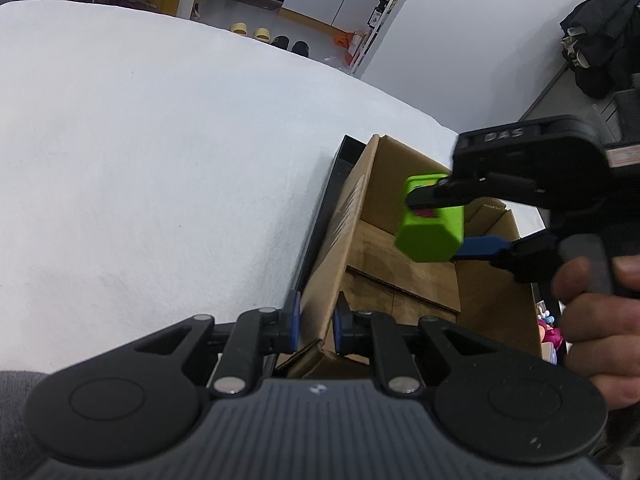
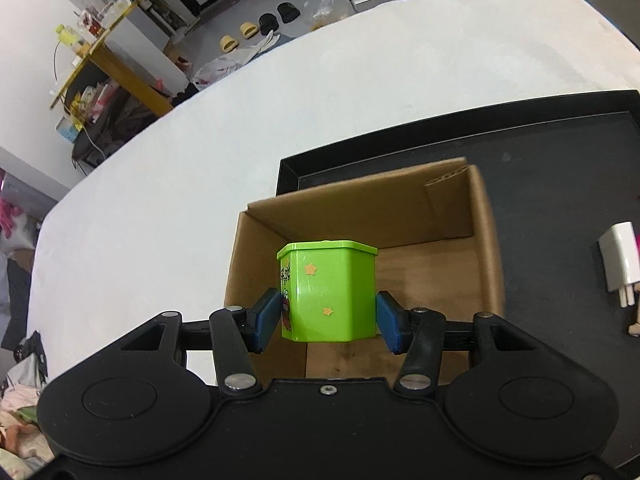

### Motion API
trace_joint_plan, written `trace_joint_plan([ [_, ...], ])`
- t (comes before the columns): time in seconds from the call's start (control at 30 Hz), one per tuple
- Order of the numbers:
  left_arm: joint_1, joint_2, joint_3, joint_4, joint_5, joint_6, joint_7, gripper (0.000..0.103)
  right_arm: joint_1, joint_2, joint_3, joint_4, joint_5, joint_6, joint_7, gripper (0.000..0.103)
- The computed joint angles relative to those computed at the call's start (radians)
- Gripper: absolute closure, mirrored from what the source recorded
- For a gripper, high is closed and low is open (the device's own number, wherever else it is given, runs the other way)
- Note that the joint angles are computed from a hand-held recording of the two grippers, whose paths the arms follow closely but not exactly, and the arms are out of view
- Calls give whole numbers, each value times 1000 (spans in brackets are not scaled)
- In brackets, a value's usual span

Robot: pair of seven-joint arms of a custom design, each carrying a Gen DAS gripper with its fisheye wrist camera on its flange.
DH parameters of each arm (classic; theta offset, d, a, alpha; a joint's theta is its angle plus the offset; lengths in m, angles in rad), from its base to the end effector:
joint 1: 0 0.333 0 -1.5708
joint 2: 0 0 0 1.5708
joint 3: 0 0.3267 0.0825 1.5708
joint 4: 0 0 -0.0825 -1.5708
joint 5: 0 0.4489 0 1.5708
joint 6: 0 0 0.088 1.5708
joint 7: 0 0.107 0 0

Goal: Organize rigid objects
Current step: 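Carry the green tin into the cardboard box and release it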

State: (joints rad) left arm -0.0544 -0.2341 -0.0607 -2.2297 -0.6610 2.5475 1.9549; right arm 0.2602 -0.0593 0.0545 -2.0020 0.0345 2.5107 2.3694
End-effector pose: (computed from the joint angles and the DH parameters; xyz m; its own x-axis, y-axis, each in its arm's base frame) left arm 0.5744 -0.0599 0.5125 -0.1621 -0.9153 0.3687 -0.8316 -0.0745 -0.5504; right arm 0.6113 0.1993 0.5348 -0.3725 -0.8349 -0.4052 -0.7779 0.5190 -0.3543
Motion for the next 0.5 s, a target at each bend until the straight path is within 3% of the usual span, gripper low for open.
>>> trace_joint_plan([
  [0.2, 0, 2, 1, 0, -4, -2, 0, 89, 0, 13, -6, 1, 84, 7, -68, 51],
  [0.5, -1, 0, -3, -1, 8, 5, -2, 89, 5, -72, -18, -62, 173, 33, -158, 44],
])
